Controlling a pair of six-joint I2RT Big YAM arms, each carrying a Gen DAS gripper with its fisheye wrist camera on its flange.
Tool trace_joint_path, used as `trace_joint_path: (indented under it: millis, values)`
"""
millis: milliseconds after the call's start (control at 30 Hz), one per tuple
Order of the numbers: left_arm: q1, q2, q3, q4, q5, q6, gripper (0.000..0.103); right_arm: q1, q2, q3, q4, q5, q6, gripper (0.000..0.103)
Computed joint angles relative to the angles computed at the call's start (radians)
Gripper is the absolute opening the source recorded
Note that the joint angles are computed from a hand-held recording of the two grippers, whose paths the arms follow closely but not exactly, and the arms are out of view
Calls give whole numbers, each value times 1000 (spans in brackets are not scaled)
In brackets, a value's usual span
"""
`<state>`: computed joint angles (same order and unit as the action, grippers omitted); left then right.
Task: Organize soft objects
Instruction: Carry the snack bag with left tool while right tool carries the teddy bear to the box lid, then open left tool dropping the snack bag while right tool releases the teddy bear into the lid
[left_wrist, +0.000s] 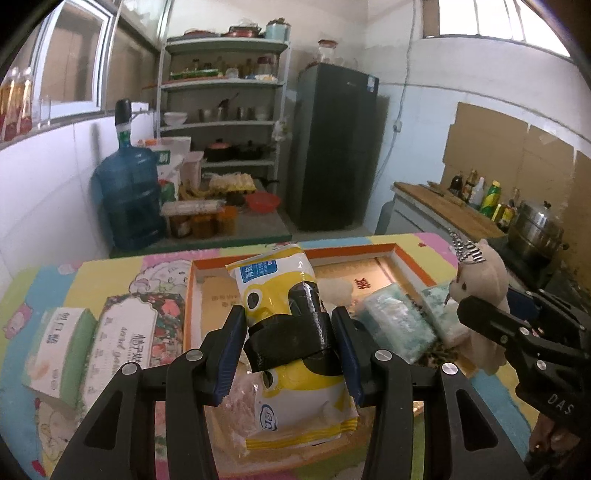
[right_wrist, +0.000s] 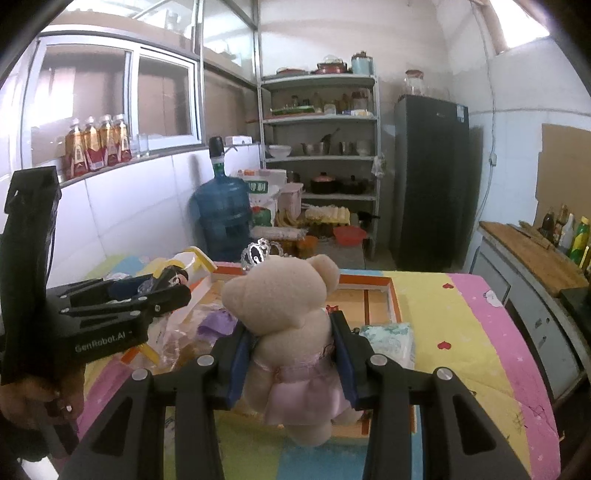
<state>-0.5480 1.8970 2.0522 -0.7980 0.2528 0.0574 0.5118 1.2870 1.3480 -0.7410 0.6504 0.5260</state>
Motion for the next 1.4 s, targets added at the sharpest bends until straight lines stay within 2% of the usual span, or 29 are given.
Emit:
trace_joint_path:
  millis: [200, 767, 1067, 1167, 1300, 1400]
  values:
    - [2, 62, 74, -25, -13, -19, 49, -47, 46, 33, -17, -54, -7, 42]
    - [3, 193, 255, -131, 1, -19, 49, -104, 135, 97, -55, -120, -10, 43]
    - [9, 185, 230, -101, 29, -25, 50, -121, 136, 76, -31, -151, 2, 45]
    - [13, 167, 202, -72, 37, -31, 53, -124, 133, 68, -16, -159, -4, 46]
    - [17, 125, 141, -6, 48, -35, 58, -123, 132, 68, -12, -154, -9, 54]
    - [19, 102, 110, 20, 60, -39, 62, -120, 126, 62, -4, -144, -10, 60]
